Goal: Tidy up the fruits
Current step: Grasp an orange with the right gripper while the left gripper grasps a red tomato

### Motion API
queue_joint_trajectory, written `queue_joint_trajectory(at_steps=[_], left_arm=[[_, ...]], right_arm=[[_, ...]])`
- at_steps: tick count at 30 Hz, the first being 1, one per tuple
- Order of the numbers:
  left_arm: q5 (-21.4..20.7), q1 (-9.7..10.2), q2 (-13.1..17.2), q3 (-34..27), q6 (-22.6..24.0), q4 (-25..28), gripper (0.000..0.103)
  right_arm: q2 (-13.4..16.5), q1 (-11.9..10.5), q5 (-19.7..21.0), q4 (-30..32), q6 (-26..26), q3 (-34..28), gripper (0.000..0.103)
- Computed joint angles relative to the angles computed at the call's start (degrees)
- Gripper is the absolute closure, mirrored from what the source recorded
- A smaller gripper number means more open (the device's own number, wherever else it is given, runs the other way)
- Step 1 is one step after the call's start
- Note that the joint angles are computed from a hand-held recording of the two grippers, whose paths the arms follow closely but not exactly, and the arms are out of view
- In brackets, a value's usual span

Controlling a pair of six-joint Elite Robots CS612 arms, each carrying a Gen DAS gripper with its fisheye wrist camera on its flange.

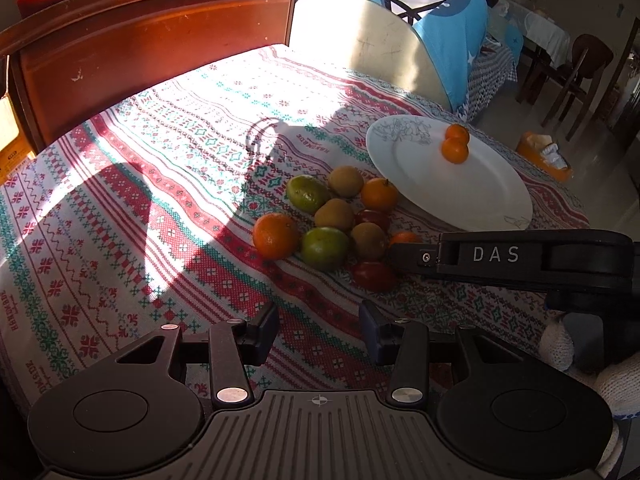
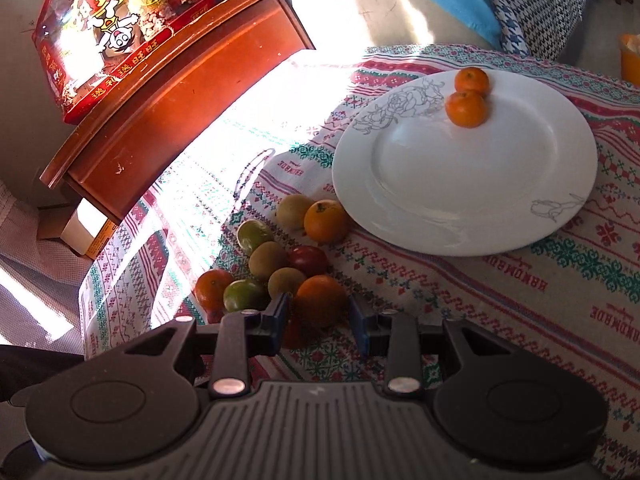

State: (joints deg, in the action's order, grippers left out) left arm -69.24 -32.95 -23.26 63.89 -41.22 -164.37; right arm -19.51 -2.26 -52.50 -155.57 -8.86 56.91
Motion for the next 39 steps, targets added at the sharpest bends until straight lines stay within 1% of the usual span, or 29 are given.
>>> queue_joint_trajectory(at_steps=[2,7,10,14,17,25,30,32,37,39], left_arm=[[0.0,-0.03,0.1,-0.1,0.1,0.1,0.061],[-0.2,-0.06,0.5,-0.6,0.6,0.2,0.062],[-0.1,-0.06,0.6,-0.9,0.6,0.3,0.062],[-0.1,-0.07,1.0,-1.4,0.7,-0.4,0.064],[-0.5,-0.18,1.4,-2.1,1.0,-0.6,0.064],[-1.1,-0.30,3.5,-6.1,2.2,0.5,0.065],[0.1,-0.55,4.8,-8.5,4.9,1.9,0.065],[0.2,-0.55,5.0,-9.0,5.5,2.0,0.068],[-0.1,-0.40,5.0,-8.6,5.3,1.0,0.078],[-0.2,-0.40,4.9,-8.5,5.3,0.6,0.078]], right_arm=[[0.1,0.1,-0.4,-0.7,0.0,0.0,0.074],[-0.3,0.0,-0.9,-1.3,-0.8,0.6,0.075],[-0.7,-0.3,-2.0,-2.7,1.9,1.5,0.075],[-1.0,-1.0,-1.9,-4.3,6.8,2.1,0.075],[-1.2,-1.2,-2.7,-5.4,9.6,2.5,0.075],[-1.2,-1.4,-2.8,-6.2,12.8,2.8,0.075],[-1.1,-1.4,-2.8,-6.0,13.2,2.7,0.075],[-1.1,-1.4,-2.9,-6.0,13.3,2.7,0.075],[-1.0,-1.4,-2.7,-5.7,13.7,2.4,0.075],[-1.0,-1.4,-2.6,-5.6,13.6,2.5,0.075]])
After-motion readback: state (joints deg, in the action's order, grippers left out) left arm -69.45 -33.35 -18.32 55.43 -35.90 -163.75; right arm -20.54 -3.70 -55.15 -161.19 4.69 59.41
